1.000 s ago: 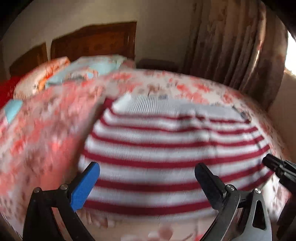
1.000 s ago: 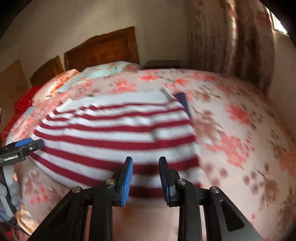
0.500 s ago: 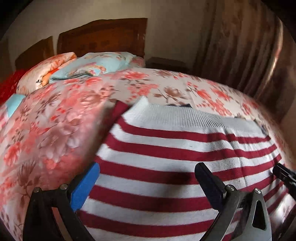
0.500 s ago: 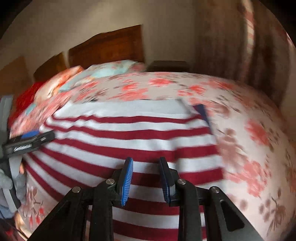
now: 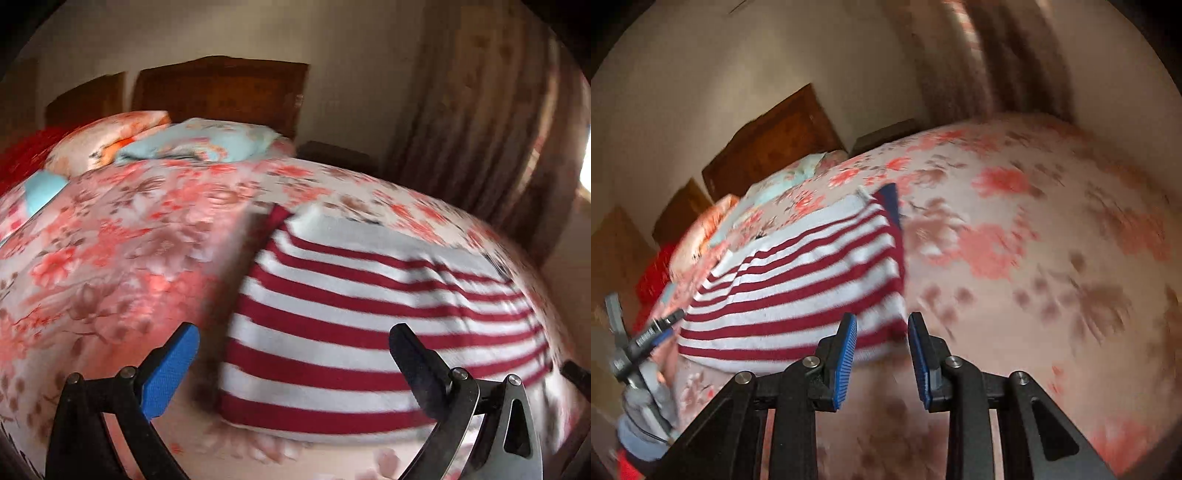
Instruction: Fold small clothes
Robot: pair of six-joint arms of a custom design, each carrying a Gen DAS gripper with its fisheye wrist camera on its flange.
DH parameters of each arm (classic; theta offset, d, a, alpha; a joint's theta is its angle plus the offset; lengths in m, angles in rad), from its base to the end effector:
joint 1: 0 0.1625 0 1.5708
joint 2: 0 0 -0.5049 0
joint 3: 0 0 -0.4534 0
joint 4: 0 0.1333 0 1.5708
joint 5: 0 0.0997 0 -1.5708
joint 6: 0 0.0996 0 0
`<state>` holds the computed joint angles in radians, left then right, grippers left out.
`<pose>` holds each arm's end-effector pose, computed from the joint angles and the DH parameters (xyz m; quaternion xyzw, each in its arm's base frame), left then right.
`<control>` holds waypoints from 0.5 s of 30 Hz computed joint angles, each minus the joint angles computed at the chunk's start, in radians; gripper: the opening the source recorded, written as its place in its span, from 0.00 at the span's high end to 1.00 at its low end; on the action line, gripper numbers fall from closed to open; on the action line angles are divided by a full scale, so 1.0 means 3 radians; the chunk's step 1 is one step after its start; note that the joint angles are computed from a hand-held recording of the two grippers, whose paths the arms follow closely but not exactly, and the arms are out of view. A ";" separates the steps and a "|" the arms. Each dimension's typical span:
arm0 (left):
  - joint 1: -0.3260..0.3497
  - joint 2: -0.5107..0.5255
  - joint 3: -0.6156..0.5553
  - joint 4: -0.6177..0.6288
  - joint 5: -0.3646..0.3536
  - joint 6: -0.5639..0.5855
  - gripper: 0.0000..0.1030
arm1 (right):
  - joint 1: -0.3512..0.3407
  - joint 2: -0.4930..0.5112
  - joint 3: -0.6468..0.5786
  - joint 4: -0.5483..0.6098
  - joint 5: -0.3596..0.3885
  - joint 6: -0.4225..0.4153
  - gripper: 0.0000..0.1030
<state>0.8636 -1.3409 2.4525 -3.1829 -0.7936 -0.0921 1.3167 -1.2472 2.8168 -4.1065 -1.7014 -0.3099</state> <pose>-0.1299 -0.4646 0.2332 0.1820 0.8829 -0.3540 0.2490 0.0413 -0.3197 0.2137 -0.0056 -0.8842 0.4291 0.1845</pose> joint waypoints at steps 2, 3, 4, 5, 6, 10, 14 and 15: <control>-0.0054 0.0088 -0.0019 0.0135 0.0024 0.0027 0.00 | -0.0203 -0.0145 0.0090 0.0186 0.0310 0.0033 0.72; -0.0102 0.0132 -0.0018 0.0189 0.0121 0.0044 0.00 | -0.0269 -0.0195 0.0102 0.0297 0.0433 0.0038 0.72; -0.0145 0.0162 -0.0019 0.0237 0.0190 0.0069 0.00 | -0.0322 -0.0205 0.0102 0.0363 0.0519 0.0060 0.72; -0.0153 0.0176 -0.0032 0.0317 0.0200 0.0079 0.00 | -0.0320 -0.0190 0.0091 0.0384 0.0519 0.0090 0.72; -0.0146 0.0178 -0.0054 0.0464 0.0208 0.0036 0.00 | -0.0310 -0.0163 0.0072 0.0404 0.0518 0.0112 0.72; -0.0098 0.0190 -0.0111 0.0770 0.0232 -0.0121 0.00 | -0.0358 0.0007 0.0033 0.0419 0.0631 0.0155 0.72; -0.0104 0.0205 -0.0114 0.0787 0.0251 -0.0132 0.00 | -0.0459 0.0084 0.0000 0.0376 0.0858 0.0216 0.72; -0.0081 0.0211 -0.0121 0.0765 0.0240 -0.0109 0.00 | -0.0463 0.0094 -0.0021 0.0372 0.0880 0.0264 0.72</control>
<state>0.8392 -1.2775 2.4163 -2.9535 -0.7215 -0.1247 1.1778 -1.2190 2.8106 -3.9948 -1.4374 -0.2306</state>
